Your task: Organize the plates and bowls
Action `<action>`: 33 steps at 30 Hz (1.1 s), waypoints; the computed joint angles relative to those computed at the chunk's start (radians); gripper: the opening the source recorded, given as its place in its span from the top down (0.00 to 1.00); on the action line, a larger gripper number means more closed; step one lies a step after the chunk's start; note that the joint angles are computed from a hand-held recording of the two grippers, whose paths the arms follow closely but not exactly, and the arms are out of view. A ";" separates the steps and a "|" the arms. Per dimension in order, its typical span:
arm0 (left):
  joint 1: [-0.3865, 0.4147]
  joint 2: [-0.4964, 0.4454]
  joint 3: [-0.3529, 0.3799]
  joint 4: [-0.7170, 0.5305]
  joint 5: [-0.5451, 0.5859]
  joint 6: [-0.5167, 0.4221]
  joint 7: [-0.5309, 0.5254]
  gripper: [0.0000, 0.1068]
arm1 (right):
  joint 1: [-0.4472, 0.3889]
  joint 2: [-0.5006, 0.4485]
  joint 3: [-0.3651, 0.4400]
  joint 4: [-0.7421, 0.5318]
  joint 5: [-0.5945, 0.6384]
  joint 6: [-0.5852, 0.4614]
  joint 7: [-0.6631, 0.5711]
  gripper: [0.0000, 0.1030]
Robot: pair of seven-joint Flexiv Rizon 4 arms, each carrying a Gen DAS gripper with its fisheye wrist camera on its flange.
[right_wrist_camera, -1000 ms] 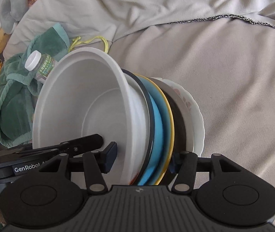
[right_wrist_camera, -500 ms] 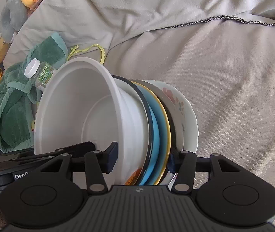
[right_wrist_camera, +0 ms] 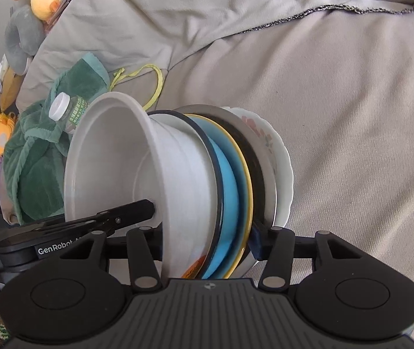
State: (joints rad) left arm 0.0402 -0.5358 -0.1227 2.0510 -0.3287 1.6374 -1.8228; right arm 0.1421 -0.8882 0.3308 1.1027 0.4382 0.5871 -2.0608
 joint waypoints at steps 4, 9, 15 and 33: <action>0.008 -0.001 -0.014 -0.004 0.001 -0.007 0.008 0.66 | -0.016 0.008 0.010 0.015 0.020 0.012 -0.016 0.52; 0.000 -0.003 -0.003 -0.012 -0.006 -0.021 0.003 0.66 | 0.002 -0.002 0.000 0.009 0.020 0.041 -0.005 0.54; -0.061 0.007 0.084 -0.023 -0.010 -0.070 -0.043 0.70 | 0.082 -0.010 -0.021 0.043 -0.067 0.190 -0.010 0.53; -0.009 -0.009 0.027 -0.024 -0.018 -0.044 -0.049 0.67 | 0.094 0.009 -0.042 0.021 -0.163 0.056 0.007 0.52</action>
State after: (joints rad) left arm 0.0314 -0.5448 -0.0958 2.0274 -0.3467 1.5932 -1.8717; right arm 0.2364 -0.8793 0.2886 1.1238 0.2754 0.6429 -2.0533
